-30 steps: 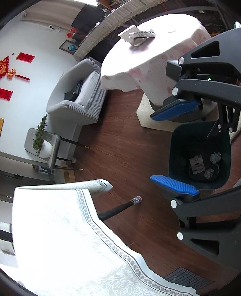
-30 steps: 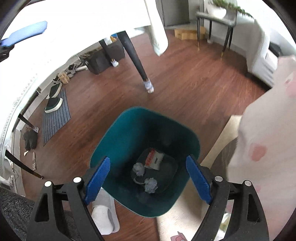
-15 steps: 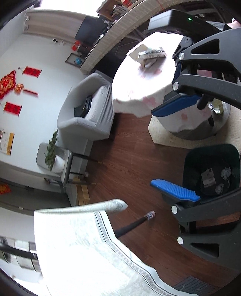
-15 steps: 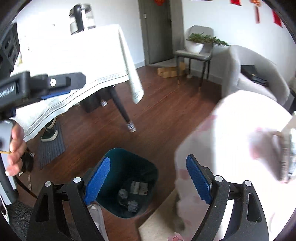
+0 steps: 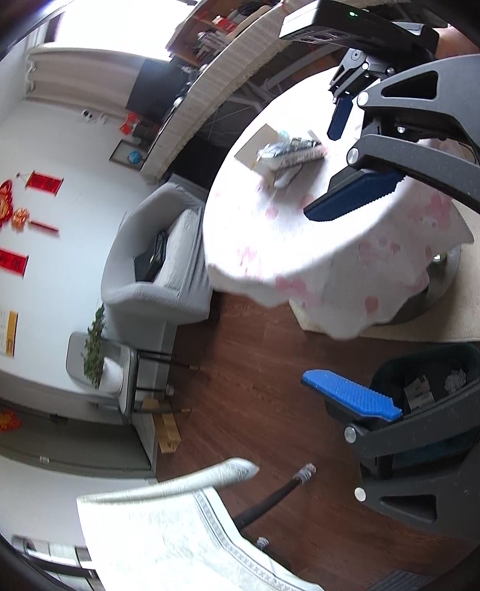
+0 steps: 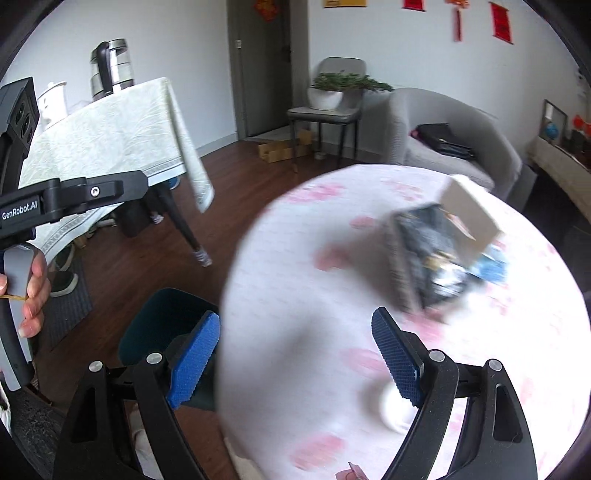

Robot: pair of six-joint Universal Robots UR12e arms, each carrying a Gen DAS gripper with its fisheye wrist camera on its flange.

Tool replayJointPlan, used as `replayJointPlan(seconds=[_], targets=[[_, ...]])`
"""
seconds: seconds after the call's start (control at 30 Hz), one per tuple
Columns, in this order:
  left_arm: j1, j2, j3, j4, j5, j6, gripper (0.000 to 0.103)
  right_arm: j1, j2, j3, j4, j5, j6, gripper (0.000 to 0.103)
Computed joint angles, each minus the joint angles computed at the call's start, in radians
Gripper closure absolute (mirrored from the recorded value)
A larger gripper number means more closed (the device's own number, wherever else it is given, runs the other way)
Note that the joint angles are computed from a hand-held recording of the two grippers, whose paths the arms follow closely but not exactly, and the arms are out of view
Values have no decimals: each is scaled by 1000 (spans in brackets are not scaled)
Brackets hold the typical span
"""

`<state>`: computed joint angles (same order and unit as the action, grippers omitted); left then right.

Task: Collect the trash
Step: 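Move both grippers back over the table toward the white lid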

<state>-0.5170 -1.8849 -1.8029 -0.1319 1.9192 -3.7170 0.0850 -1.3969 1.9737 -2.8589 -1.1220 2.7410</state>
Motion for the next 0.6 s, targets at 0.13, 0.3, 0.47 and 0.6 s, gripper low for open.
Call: replayJointPlan(seconds=[0.13,0.3,0.47,0.6], targets=[[-16,-35,44,-15,-16,17,18,-40,-13,16,13,11,-4,18],[-30,-72,93,-29,-38,37,18,-72,-24,26,42,29,-24,18],[-44,-107,142,-41,-57,51,18,-96,-29,37,61,29,-48,18],[-49,-125,164,-45,-62,48,18,-93,-24,31,77,18,-63,29]])
